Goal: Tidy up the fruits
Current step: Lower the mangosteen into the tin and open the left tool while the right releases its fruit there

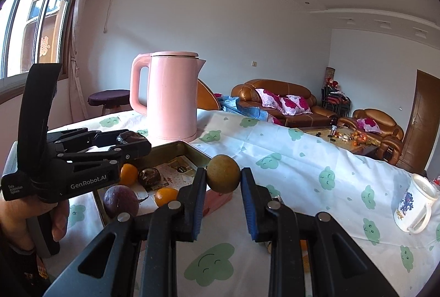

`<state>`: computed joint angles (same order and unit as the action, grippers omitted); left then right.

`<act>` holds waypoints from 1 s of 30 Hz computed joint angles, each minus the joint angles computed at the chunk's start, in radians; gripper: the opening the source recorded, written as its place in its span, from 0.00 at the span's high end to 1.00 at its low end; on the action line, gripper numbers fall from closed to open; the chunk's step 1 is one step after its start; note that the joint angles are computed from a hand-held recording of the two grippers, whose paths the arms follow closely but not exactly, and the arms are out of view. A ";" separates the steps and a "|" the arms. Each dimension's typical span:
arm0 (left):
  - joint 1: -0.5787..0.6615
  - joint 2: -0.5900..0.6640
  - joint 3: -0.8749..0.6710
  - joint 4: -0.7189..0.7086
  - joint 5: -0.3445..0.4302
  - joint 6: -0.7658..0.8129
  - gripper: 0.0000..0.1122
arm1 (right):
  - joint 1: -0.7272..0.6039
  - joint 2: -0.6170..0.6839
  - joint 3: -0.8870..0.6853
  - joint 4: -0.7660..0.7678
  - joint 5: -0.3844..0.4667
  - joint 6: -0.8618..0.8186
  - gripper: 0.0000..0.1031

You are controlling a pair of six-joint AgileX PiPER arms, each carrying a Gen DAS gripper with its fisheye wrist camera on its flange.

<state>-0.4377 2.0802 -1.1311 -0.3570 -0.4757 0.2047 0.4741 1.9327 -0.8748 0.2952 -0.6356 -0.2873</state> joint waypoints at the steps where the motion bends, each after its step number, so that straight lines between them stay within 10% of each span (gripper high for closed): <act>1: 0.007 -0.001 0.000 -0.001 0.005 0.002 0.60 | 0.001 0.003 -0.008 -0.004 0.007 0.001 0.74; 30: 0.076 0.043 -0.105 -0.141 0.209 0.211 0.60 | 0.084 0.170 -0.290 0.054 0.243 -0.096 0.74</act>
<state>-0.3614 2.1227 -1.2357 -0.4985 -0.2669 0.4153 0.5583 2.1032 -1.1648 0.3489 -0.3924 -0.3829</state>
